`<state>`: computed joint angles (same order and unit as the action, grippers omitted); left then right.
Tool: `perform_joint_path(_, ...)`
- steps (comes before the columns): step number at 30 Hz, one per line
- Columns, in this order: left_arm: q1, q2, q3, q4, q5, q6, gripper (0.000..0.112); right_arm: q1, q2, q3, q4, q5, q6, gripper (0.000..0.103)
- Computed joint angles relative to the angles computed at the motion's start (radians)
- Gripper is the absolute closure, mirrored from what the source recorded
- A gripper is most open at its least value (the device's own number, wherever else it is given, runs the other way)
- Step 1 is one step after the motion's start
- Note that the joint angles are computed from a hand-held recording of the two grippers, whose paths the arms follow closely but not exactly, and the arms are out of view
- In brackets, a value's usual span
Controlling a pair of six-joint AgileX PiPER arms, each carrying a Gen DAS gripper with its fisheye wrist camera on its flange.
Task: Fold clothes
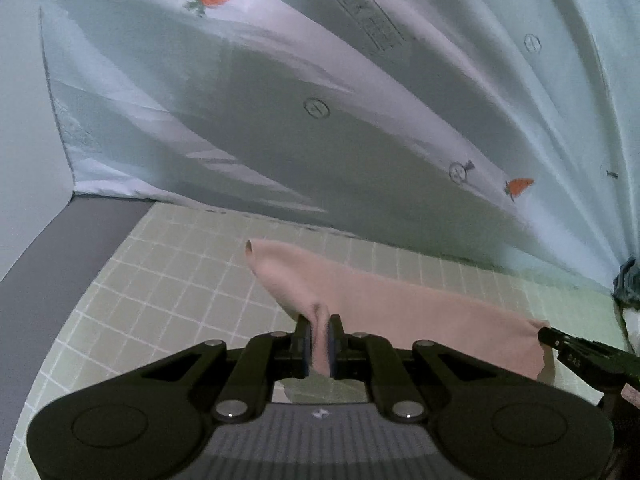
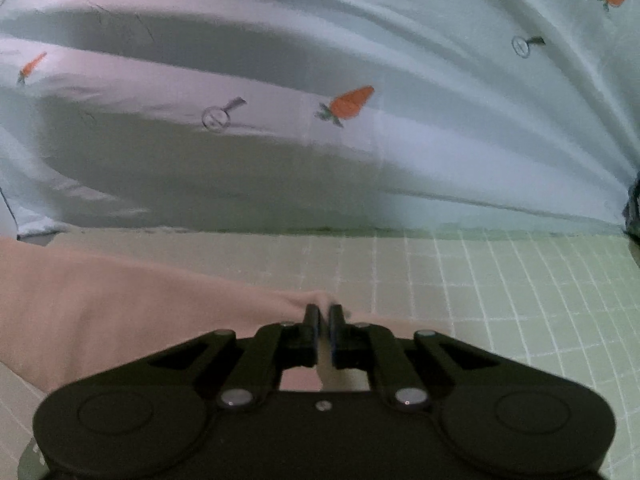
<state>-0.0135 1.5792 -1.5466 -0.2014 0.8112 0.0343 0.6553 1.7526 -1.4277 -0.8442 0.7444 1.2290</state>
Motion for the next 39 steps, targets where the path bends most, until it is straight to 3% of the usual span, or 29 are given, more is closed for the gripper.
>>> perform_joint_path(7, 0.104, -0.029, -0.017, -0.039, -0.005, -0.008, 0.103, 0.032, 0.039, -0.115, 0.006, -0.033, -0.028, 0.098)
perform_joint_path(15, 0.162, 0.031, -0.021, 0.029, -0.021, -0.068, 0.103, 0.01, 0.186, -0.27, 0.18, -0.086, -0.201, 0.096)
perform_joint_path(17, 0.155, 0.079, -0.021, 0.108, 0.003, -0.139, 0.103, 0.001, 0.247, -0.337, 0.244, -0.032, -0.275, 0.088)
perform_joint_path(20, 0.168, 0.129, -0.006, 0.116, 0.029, -0.18, 0.103, -0.005, 0.236, -0.314, 0.204, -0.016, -0.219, 0.056)
perform_joint_path(24, 0.174, 0.137, 0.035, 0.115, 0.024, -0.197, 0.103, -0.023, 0.139, -0.179, 0.087, -0.015, -0.037, 0.053)
perform_joint_path(26, 0.173, 0.147, 0.046, 0.123, 0.011, -0.194, 0.103, -0.051, 0.103, -0.115, 0.113, 0.0, 0.012, 0.051)
perform_joint_path(28, 0.175, 0.167, 0.037, 0.132, 0.01, -0.2, 0.103, -0.087, 0.086, -0.068, 0.175, 0.008, 0.024, 0.051)
perform_joint_path(30, 0.171, 0.188, 0.02, 0.153, 0.02, -0.215, 0.103, -0.128, 0.091, -0.044, 0.261, -0.02, -0.017, 0.059)
perform_joint_path(32, 0.164, 0.201, 0.01, 0.173, 0.024, -0.229, 0.103, -0.168, 0.102, -0.025, 0.34, -0.064, -0.066, 0.09)
perform_joint_path(35, 0.163, 0.201, 0.009, 0.173, 0.03, -0.229, 0.103, -0.198, 0.137, -0.032, 0.371, -0.128, -0.107, 0.097)
perform_joint_path(39, 0.165, 0.194, 0.021, 0.166, 0.042, -0.226, 0.102, -0.23, 0.213, -0.146, 0.41, -0.105, -0.233, 0.098)
